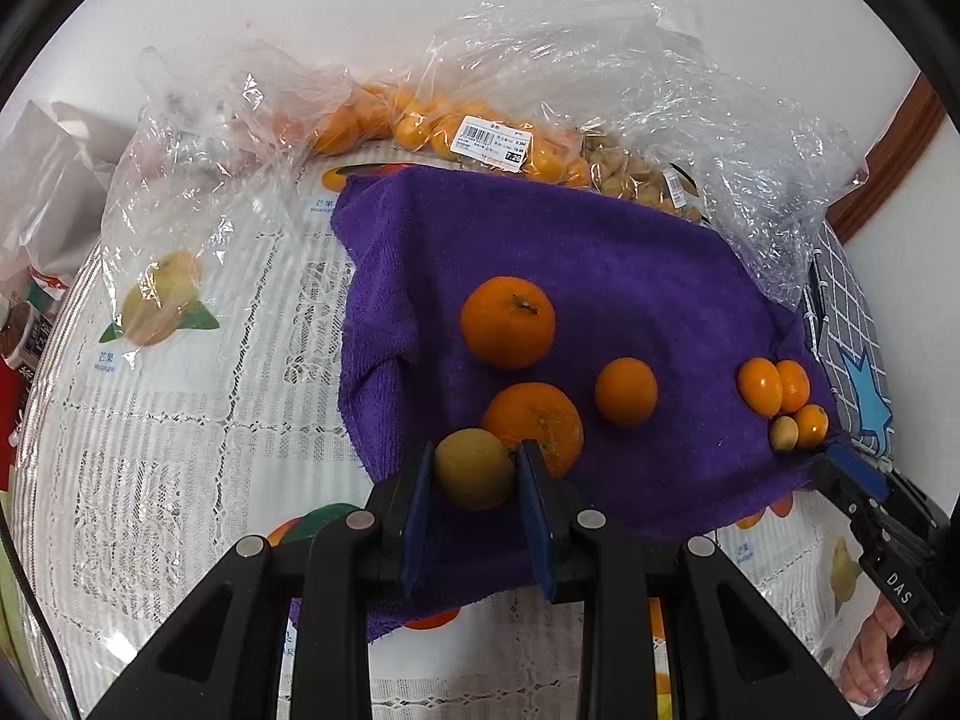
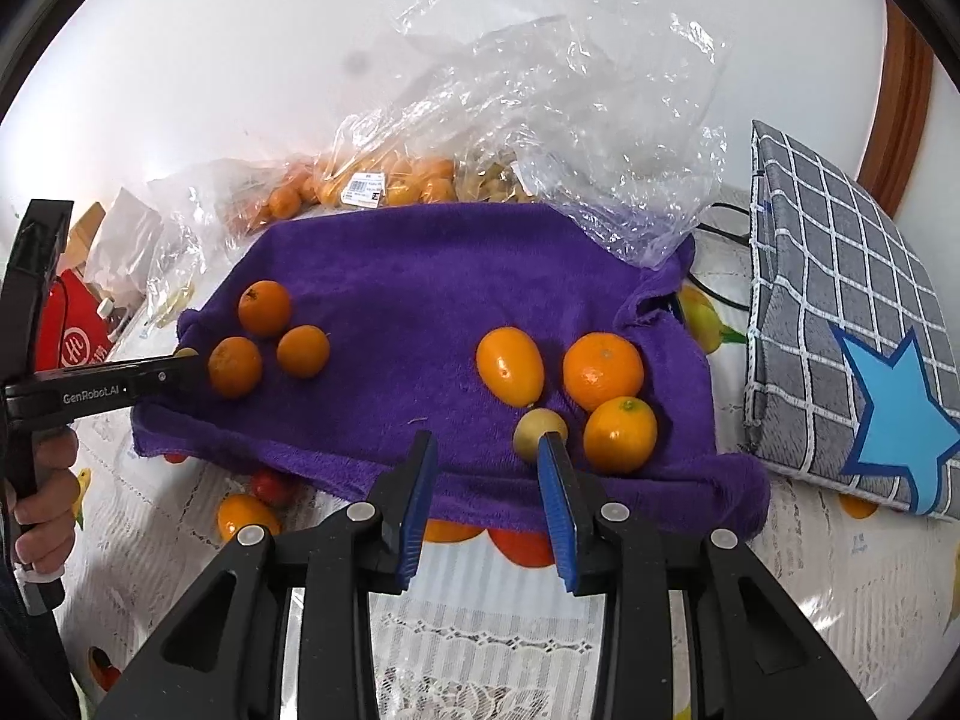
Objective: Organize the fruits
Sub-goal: 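Carry both held fruits onto the purple towel and open both grippers, then grasp an orange from the sheet with the right gripper while the left gripper grasps a red strawberry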
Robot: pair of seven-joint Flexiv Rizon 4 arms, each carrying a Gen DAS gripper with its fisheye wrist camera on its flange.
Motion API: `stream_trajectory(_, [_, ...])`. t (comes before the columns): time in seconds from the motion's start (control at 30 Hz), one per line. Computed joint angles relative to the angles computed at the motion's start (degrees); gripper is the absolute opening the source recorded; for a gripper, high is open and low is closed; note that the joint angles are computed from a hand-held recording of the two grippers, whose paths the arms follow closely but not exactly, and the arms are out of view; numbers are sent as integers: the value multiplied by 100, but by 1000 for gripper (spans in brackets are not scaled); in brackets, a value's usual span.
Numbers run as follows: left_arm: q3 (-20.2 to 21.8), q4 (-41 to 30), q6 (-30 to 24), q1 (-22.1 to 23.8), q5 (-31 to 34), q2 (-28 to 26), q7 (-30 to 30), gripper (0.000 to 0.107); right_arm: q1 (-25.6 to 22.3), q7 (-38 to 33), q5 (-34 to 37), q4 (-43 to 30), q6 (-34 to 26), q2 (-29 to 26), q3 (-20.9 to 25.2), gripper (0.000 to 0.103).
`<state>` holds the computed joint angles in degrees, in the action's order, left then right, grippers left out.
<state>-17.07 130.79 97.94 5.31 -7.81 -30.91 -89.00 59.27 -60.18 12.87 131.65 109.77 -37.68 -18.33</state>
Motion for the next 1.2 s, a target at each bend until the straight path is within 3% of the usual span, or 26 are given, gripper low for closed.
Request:
stream_trajectory(0.17, [-451,149,11,435,34,36,12,36,14,68,83,111,51,57,60,35])
stream_trajectory(0.37, [-919,525,262,992,301,251,-95,38,266,85,243,222,135,151,-5,35])
stream_trajectory(0.47, [-952,686,421,1123,481,414,-211,43,327,63,269,204,203,173,79,35])
stream_trajectory(0.67, [-1488,1065,659,1986,1013,679,-515,45,71,-83,154,-2,392,120,666,35])
stream_trajectory(0.8, [-1756,1231,642,2471,1300,759,-653,45,-162,-180,10,-170,524,40,1129,41])
stream_trajectory(1.0, [-1932,1505,715,2908,1575,859,-729,45,195,-88,7,-479,140,-196,985,41])
stream_trajectory(1.1, [-1971,1621,757,3098,1693,892,-743,45,829,70,146,-538,-94,-344,349,42])
stream_trajectory(1.2, [-2004,1675,778,3239,1782,851,-743,45,924,249,-10,-593,-264,-440,199,41])
